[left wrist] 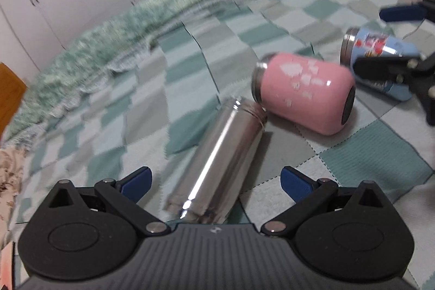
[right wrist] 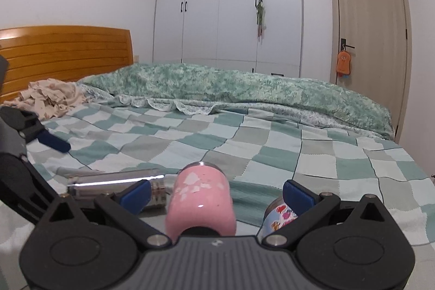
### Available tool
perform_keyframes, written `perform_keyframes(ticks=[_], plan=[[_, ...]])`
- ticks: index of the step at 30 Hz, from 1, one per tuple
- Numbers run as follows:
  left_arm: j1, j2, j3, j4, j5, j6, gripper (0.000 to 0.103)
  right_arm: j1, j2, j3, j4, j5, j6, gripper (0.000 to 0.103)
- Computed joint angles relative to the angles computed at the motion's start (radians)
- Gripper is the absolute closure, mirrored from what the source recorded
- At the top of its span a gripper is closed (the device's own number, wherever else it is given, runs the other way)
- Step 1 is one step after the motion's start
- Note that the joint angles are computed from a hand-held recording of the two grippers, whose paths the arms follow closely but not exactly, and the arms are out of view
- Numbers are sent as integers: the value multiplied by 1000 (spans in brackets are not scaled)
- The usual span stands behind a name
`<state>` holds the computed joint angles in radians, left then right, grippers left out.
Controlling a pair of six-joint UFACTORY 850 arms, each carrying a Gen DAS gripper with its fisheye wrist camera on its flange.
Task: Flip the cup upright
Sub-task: 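Close the left gripper on the silver bottle and lift it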
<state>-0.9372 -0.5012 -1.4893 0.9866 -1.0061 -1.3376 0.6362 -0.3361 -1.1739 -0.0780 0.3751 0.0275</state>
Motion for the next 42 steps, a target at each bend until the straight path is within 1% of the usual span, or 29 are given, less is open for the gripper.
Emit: perform_keyframes(ticks=[2,6,7,8,9,10,12,16,20,25,27,30,35,37,39,42], plan=[[25,-28,-27,-46,19,62,0,-6,-26,-29,-7,-11,-4,0],[72,-89,-74,-117,9,154,1,-11,-59,-61,-60,-28,31,0],[83,-96,-81,-141,14,169,5,-13,-61,-61,-80,-28,48,0],[93,-93,-78,-162,30,174,15,-14,-61,-59,-101,-26,66,0],[105,-81,-67,-185,62,176,27,-15,-61,-56,-116,-25,78,0],[112,-74,-64,-196,79,183,29,-14,-59,-55,-121,-26,81,0],[112,-53,-44,-186,99,178,36,-9,-53,-50,-113,-28,68,0],[68,-13,-4,-110,101,161,37,-1,-18,-20,-114,-29,68,0],[13,34,24,-64,86,168,37,13,46,34,-84,-39,38,0],[-77,76,37,-31,67,179,37,23,172,147,-56,-33,41,0],[-115,88,50,-43,78,182,37,24,226,194,-52,-41,48,0],[-166,89,61,-57,100,182,37,33,312,273,-3,-57,17,0],[-214,69,68,-76,149,187,37,48,442,392,80,-80,-36,0],[-223,57,65,-79,162,176,37,57,484,432,133,-87,-71,0],[-226,60,80,-75,188,154,37,61,515,467,154,-90,-76,0],[-229,51,83,-72,191,131,37,70,542,500,200,-97,-106,0]])
